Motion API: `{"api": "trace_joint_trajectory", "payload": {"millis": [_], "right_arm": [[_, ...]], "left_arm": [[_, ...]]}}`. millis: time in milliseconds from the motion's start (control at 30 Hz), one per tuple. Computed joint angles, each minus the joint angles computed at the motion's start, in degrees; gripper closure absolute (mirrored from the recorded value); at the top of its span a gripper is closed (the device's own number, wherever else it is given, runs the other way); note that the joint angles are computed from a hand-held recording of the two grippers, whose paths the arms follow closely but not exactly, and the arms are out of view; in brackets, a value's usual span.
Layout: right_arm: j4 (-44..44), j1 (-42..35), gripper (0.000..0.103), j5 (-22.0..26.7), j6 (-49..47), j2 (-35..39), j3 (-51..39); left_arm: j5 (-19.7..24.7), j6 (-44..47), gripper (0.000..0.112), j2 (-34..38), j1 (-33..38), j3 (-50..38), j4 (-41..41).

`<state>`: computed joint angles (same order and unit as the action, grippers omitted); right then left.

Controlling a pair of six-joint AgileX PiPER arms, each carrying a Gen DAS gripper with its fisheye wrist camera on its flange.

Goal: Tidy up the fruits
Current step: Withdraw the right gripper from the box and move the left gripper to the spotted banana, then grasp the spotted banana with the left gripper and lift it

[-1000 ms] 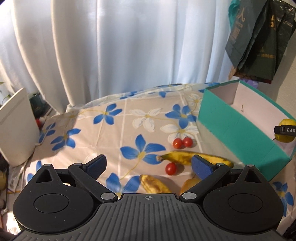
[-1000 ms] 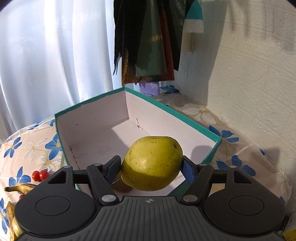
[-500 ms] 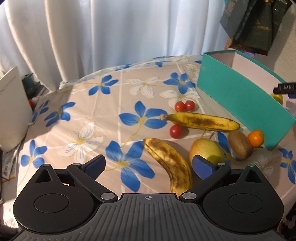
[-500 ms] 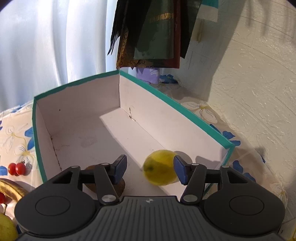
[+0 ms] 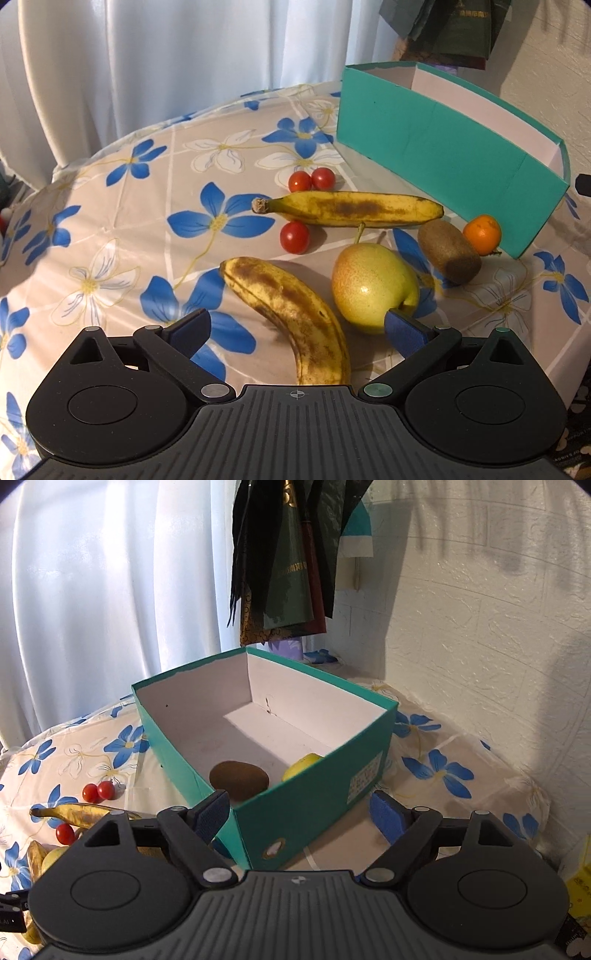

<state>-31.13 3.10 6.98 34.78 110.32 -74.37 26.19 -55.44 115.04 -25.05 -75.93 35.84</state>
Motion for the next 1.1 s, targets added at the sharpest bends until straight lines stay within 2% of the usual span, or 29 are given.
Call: {"api": "trace_joint_trajectory", "payload": {"millis": [133, 200, 233, 267, 367, 467, 567, 833, 867, 1000, 1100], "right_arm": [[-4.31, 0.03, 0.019, 0.14, 5.54, -0.83, 1.26], [-4.18, 0.18, 0.019, -0.02, 5.41, -1.17, 1.68], [-5.31, 0.31, 0.019, -0.02, 6.49, -1.27, 1.78], [-5.80, 0.39, 0.019, 0.04, 6.94, -1.33, 1.82], [-6.15, 0.65, 0.019, -0.03, 7.50, -1.38, 1.88], [-5.71, 0.84, 0.019, -0.17, 6.79, -1.51, 1.86], [-7.96, 1.19, 0.019, -0.02, 9.06, -1.58, 1.93], [-0.05, 1.60, 0.019, -0.23, 0.80, -2.00, 2.28], [1.08, 1.70, 0.019, -0.13, -0.42, -2.00, 2.25], [2.12, 2.20, 0.019, 0.09, -1.60, -2.00, 2.23], [3.77, 2.56, 0.019, -0.10, -3.35, -2.13, 2.44]], "left_arm": [[0.47, 3.80, 0.011, 0.45, 0.76, -0.63, -3.89], [0.55, 6.92, 0.015, 0.46, 1.27, -0.83, -6.88], [0.52, 8.61, 0.022, 0.35, 1.59, -0.88, -8.71], [0.71, 9.68, 0.024, 0.33, 1.82, -1.03, -9.89], [3.15, 10.23, 0.024, 2.01, 2.23, -3.11, -10.80], [3.12, 13.28, 0.029, 3.04, 3.49, -4.35, -15.20], [4.95, 14.62, 0.034, 4.96, 3.66, -7.41, -16.72], [10.26, 14.94, 0.045, 9.23, 3.41, -14.70, -17.92], [10.43, 15.77, 0.050, 9.06, 3.56, -14.94, -19.33], [11.13, 14.92, 0.053, 9.31, 3.09, -15.46, -18.72], [10.49, 16.87, 0.066, 8.76, 3.24, -15.00, -21.30]]}}
